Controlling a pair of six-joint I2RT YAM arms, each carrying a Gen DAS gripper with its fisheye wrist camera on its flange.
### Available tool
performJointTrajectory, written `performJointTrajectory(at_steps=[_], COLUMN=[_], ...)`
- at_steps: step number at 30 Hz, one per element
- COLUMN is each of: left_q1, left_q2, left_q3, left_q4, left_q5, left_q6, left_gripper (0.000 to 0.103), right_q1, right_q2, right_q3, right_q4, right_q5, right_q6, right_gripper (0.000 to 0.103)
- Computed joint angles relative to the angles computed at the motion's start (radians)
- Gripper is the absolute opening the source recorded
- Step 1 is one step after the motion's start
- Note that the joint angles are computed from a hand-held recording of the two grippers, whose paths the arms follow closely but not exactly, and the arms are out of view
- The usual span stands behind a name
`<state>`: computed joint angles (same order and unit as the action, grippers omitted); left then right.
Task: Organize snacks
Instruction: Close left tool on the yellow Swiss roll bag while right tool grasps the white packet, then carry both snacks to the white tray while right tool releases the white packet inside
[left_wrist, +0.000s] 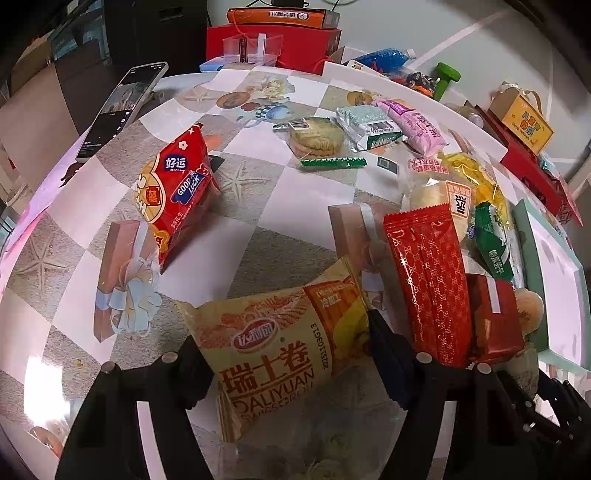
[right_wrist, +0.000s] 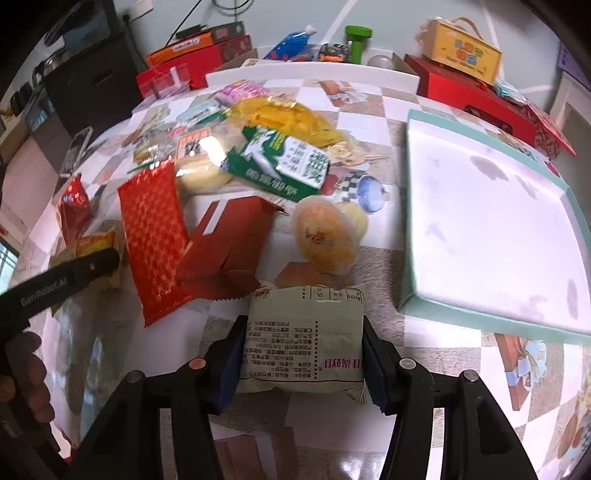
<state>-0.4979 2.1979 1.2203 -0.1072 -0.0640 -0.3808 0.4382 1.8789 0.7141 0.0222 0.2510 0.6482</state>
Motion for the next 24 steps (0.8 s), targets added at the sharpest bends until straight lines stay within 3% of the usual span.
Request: performJointTrajectory(at_steps=[12, 19, 24], left_q1=[-0.001, -0.008, -0.024], left_q2=[-0.045, -0.123, -0.127], left_q3=[-0.032, -0.084, -0.038], left_q4=[0.017, 0.055, 0.020], left_q5=[-0.008, -0.022, -0.020], left_q6=[0.004, 0.002, 0.006], left_gripper=[0.071, 0.071, 0.071], right_q1=[-0.023, -0.034, -0.076], right_q2=[-0.180, -0.223, -0.235], right_q3=[-0.096, -0.127, -0.108], right_q4=[0.021, 0.073, 0.050], right_q5=[0.051, 0.079, 0.064], right_q6=[0.039, 0.056, 0.043], right_gripper=[0.059, 0.059, 0.059])
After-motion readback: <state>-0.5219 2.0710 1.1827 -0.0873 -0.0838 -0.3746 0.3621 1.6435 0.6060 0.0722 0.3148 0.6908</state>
